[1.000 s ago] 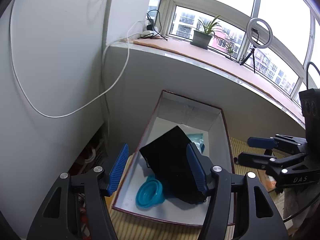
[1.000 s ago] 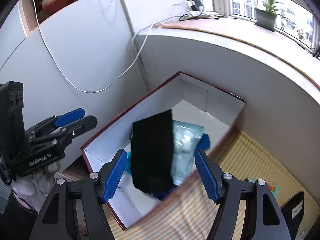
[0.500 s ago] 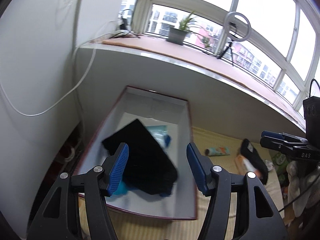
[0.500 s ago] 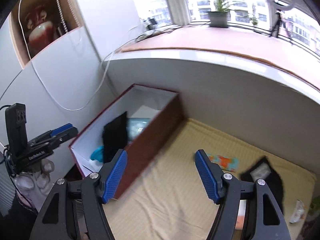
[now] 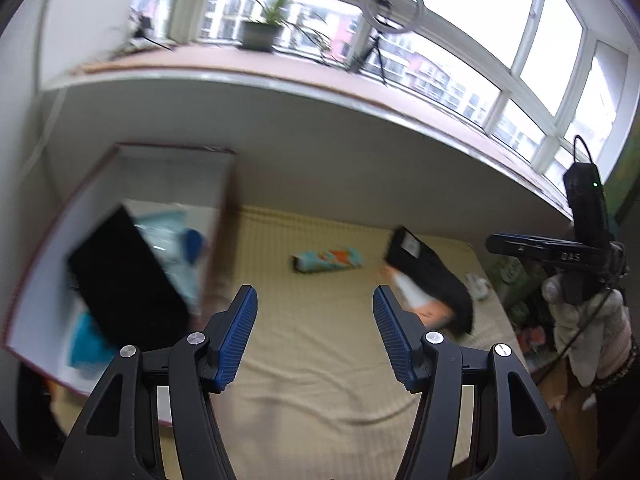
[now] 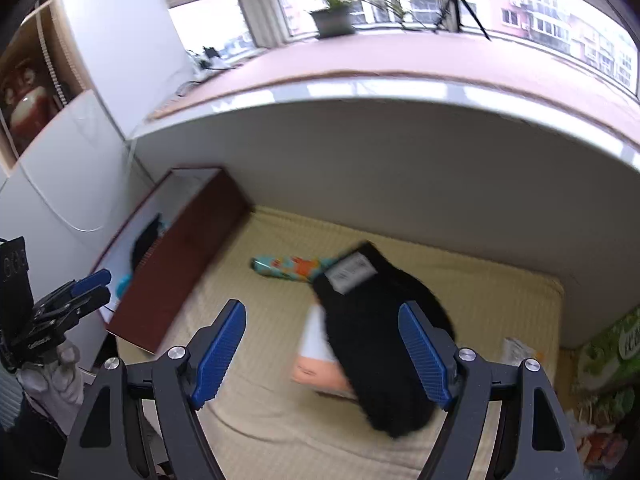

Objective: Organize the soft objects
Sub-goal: 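Move both tools down to the black knit glove on the tissue pack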

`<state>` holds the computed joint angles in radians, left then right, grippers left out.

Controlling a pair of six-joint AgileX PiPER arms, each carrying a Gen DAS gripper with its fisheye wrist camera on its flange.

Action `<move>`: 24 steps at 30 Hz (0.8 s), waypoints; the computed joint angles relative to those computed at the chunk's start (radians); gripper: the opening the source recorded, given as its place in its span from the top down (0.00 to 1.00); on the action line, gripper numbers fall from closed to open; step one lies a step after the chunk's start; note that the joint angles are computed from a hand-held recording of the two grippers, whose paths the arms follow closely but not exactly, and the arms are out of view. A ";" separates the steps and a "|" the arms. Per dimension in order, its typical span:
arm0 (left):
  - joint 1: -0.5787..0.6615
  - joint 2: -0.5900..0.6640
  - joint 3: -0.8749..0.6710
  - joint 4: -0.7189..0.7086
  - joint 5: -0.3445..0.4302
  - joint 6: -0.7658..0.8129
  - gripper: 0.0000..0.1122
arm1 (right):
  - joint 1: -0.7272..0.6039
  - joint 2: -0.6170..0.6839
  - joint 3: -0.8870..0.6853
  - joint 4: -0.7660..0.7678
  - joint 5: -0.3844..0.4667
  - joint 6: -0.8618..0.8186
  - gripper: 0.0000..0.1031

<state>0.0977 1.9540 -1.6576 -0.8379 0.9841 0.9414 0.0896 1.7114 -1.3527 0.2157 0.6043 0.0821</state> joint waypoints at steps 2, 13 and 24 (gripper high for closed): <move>-0.041 -0.001 0.019 0.009 -0.014 -0.008 0.47 | -0.041 -0.007 0.038 0.048 -0.002 -0.053 0.27; -0.244 0.011 0.080 0.051 -0.068 -0.059 0.47 | -0.221 0.053 0.150 0.388 -0.025 -0.367 0.27; -0.292 0.107 0.005 0.112 -0.053 -0.156 0.47 | -0.216 0.005 0.251 0.564 -0.064 -0.541 0.27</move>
